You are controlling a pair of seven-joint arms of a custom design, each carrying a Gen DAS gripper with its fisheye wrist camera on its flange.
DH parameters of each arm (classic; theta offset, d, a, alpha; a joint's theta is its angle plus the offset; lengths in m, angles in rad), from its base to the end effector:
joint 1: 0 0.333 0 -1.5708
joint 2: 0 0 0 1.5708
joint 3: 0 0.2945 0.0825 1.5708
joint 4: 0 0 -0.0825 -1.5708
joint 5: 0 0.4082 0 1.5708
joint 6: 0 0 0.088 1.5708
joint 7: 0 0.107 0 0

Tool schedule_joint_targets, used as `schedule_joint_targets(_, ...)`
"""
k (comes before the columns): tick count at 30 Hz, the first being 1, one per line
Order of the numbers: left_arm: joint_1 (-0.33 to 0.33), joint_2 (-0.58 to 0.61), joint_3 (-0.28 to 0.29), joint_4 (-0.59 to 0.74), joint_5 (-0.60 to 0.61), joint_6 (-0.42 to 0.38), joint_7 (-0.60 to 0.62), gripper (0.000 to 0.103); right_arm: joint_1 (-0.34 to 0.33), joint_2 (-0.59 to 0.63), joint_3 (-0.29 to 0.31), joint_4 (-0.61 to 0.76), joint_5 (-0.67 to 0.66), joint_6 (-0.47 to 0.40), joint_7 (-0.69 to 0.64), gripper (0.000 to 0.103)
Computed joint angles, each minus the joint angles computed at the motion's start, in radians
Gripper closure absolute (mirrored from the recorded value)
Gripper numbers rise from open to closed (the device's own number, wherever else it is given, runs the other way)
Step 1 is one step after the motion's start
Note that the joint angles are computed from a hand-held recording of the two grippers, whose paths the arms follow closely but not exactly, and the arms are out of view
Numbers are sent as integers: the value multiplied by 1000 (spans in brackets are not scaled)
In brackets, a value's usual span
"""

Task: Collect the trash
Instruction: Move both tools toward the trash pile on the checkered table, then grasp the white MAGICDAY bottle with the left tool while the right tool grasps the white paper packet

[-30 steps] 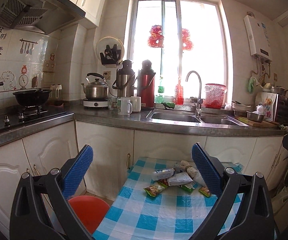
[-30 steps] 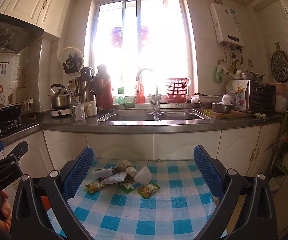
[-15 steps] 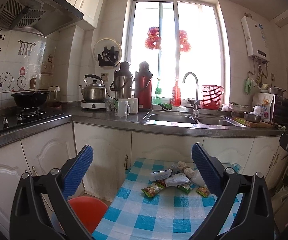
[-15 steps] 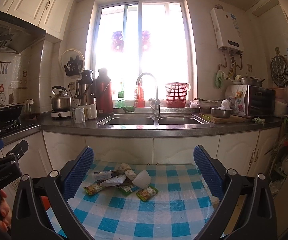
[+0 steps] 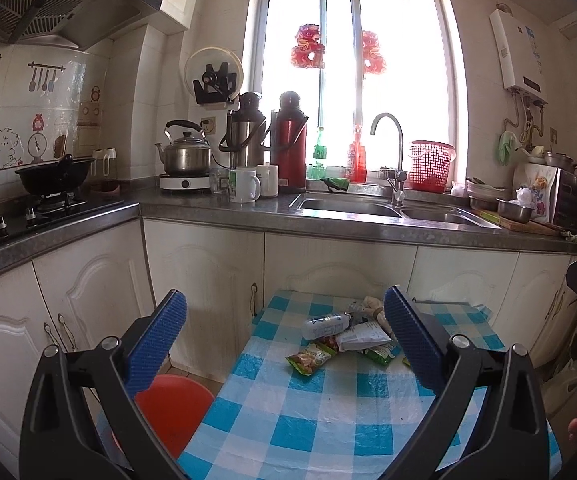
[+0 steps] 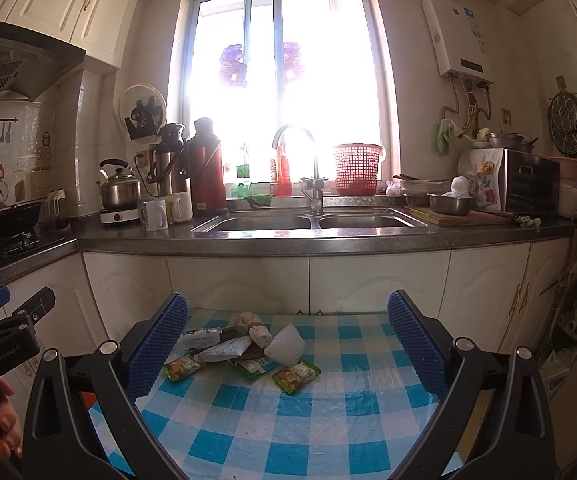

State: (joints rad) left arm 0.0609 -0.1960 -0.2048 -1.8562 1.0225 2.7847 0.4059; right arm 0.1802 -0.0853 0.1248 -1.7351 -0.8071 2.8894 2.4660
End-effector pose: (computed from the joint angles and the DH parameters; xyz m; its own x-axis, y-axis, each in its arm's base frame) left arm 0.5586 -0.1320 0.6913 0.1951 -0.9798 0.0440 -0.2437 -0.0919 -0.9655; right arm 0.5577 0.2238 0.7131 0.1030 -0.9937 -0.0448 -0.2506 0.0177 -0.9679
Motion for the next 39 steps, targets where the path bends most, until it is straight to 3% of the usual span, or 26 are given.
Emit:
schedule_joint_targets(4, 2, 38, 14, -5, -13, 59, -6, 4, 18, 50, -26, 4, 135, 29, -123, 4)
schedule_joint_targets(12, -45, 170, 63, 35, -207, 89, 230, 4, 61, 161, -71, 30, 561, 21, -484, 4)
schedule_joint_targets(20, -83, 356, 83, 180, -458, 98, 527, 4, 54, 308, -84, 171, 857, -96, -695, 4)
schedule_joint_targets(25, -77, 481, 52, 316, -636, 77, 746, 4, 20, 427, -62, 322, 1028, -192, -826, 4)
schedule_joint_targets(29, -46, 602, 8, 483, -817, 7, 889, 4, -10, 531, -42, 466, 1138, -269, -895, 4)
schedule_joint_targets(31, -61, 646, 19, 554, -844, -42, 909, 4, -34, 586, -22, 544, 1205, -312, -927, 4)
schedule_joint_targets(34, 6, 676, -84, 589, -1041, -88, 1048, 4, -50, 672, -17, 672, 1256, -383, -917, 4)
schedule_joint_targets(37, -21, 691, -59, 600, -1073, -61, 1067, 4, -61, 741, -7, 768, 1291, -421, -892, 4)
schedule_joint_targets(39, -43, 750, -28, 684, -1067, -72, 1040, 4, -86, 775, 29, 813, 1352, -453, -895, 4)
